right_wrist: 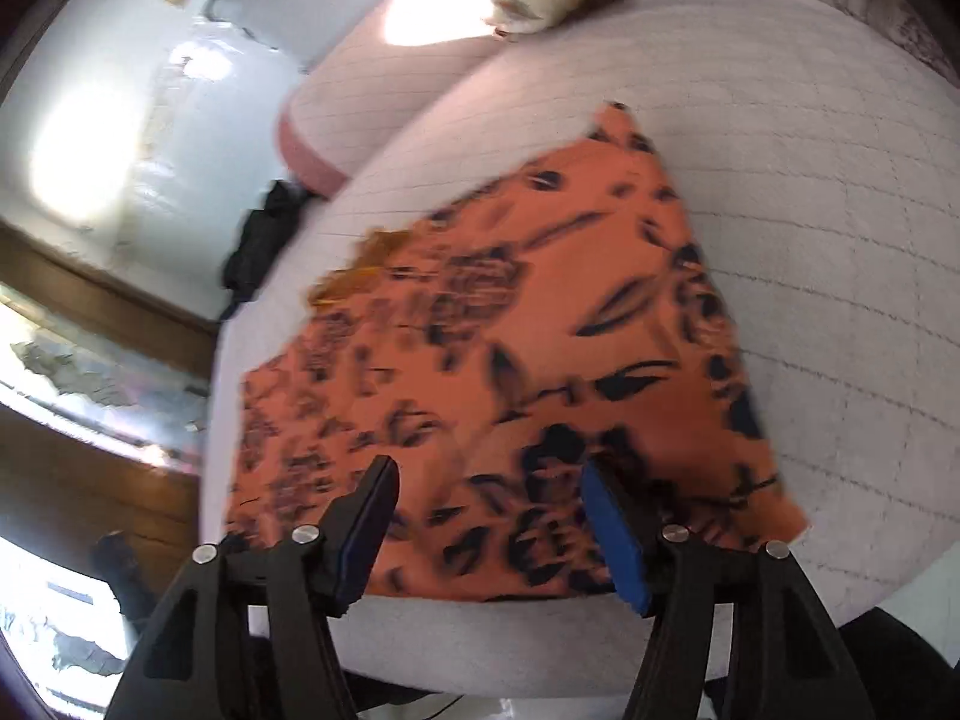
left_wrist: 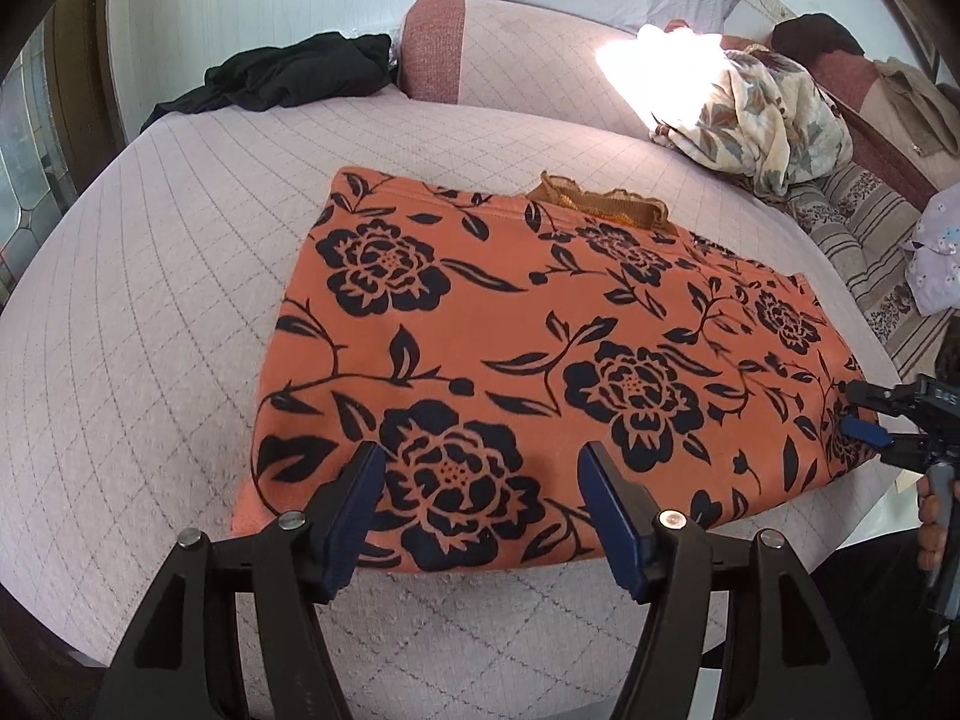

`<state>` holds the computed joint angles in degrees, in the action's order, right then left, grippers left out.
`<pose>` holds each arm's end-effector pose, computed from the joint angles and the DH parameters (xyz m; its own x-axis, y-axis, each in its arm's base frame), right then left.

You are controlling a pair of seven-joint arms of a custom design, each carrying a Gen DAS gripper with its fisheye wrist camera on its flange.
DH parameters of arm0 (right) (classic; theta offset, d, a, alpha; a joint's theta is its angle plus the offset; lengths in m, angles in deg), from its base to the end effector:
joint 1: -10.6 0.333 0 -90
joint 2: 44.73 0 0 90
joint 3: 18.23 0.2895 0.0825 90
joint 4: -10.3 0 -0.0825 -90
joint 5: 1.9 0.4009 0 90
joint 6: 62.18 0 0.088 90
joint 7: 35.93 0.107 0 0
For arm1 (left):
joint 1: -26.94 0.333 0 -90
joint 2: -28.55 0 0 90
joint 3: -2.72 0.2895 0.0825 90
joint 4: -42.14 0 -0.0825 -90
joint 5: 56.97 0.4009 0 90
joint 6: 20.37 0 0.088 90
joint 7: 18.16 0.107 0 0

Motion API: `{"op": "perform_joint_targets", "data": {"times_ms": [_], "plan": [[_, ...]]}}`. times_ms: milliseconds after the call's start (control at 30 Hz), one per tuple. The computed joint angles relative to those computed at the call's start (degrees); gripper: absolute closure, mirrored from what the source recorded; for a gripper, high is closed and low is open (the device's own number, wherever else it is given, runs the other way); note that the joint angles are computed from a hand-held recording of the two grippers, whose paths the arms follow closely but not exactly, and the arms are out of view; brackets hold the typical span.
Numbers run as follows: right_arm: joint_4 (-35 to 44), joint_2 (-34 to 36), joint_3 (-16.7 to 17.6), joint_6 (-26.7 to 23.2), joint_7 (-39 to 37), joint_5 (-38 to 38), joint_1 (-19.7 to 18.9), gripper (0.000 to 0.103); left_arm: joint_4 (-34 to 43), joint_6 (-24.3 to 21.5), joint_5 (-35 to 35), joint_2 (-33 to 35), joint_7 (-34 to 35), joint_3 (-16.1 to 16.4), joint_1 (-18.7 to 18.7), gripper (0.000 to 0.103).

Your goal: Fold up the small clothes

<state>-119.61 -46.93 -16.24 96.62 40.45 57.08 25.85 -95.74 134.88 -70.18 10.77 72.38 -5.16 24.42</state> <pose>0.5427 0.1296 0.3827 -0.1517 -0.7693 -0.6206 -0.8503 0.4217 -0.3149 0.5044 -0.0867 0.4654 -0.0652 -0.9864 0.1512 -0.8263 -0.0316 -0.5624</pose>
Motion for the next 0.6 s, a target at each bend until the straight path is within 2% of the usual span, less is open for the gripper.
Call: {"op": "perform_joint_targets", "data": {"times_ms": [33,67,100,233,333,367,400,433,500,600], "plan": [[0.7,0.9,-0.6,-1.7,2.4,0.4,-0.4,0.038,0.2,-0.5,1.2,0.2,-0.7,-0.5,0.5,0.036],[0.0,-0.2,-1.4,-1.4,0.8,4.8,0.4,0.038,0.2,-0.7,1.6,0.2,-0.8,-0.5,0.6,0.036],[-0.4,-1.4,-0.2,-0.8,-0.2,5.3,-0.5,0.037,0.0,-0.1,0.9,0.0,-0.4,-0.2,0.2,0.036],[1.4,-2.4,-0.4,-0.3,-4.7,2.1,0.9,0.037,-0.1,2.6,0.7,0.3,-0.3,-0.4,0.1,0.036],[3.9,0.9,-0.9,-1.4,-1.1,-0.5,0.3,0.036,1.0,1.2,2.1,2.1,-1.5,-0.8,0.7,0.034],[4.9,2.7,-0.9,-2.5,2.1,-3.0,-0.4,0.036,1.3,0.6,2.6,2.7,-1.8,-0.8,0.9,0.034],[6.1,4.1,-0.9,-4.7,2.2,-1.5,-1.3,0.036,1.4,0.5,2.9,3.1,-1.6,-0.7,0.9,0.034],[6.1,4.0,-0.5,-4.6,2.5,-0.5,-1.8,0.036,1.2,1.0,3.1,3.1,-1.3,-0.7,0.8,0.034],[6.9,3.2,0.2,-4.8,3.9,-3.7,-2.2,0.036,0.8,2.1,3.7,2.7,-1.5,-0.9,0.8,0.034],[8.5,2.6,0.7,-4.0,-0.6,-2.5,-2.2,0.035,-0.1,6.1,3.0,2.2,-1.6,-0.7,0.5,0.034]]}}
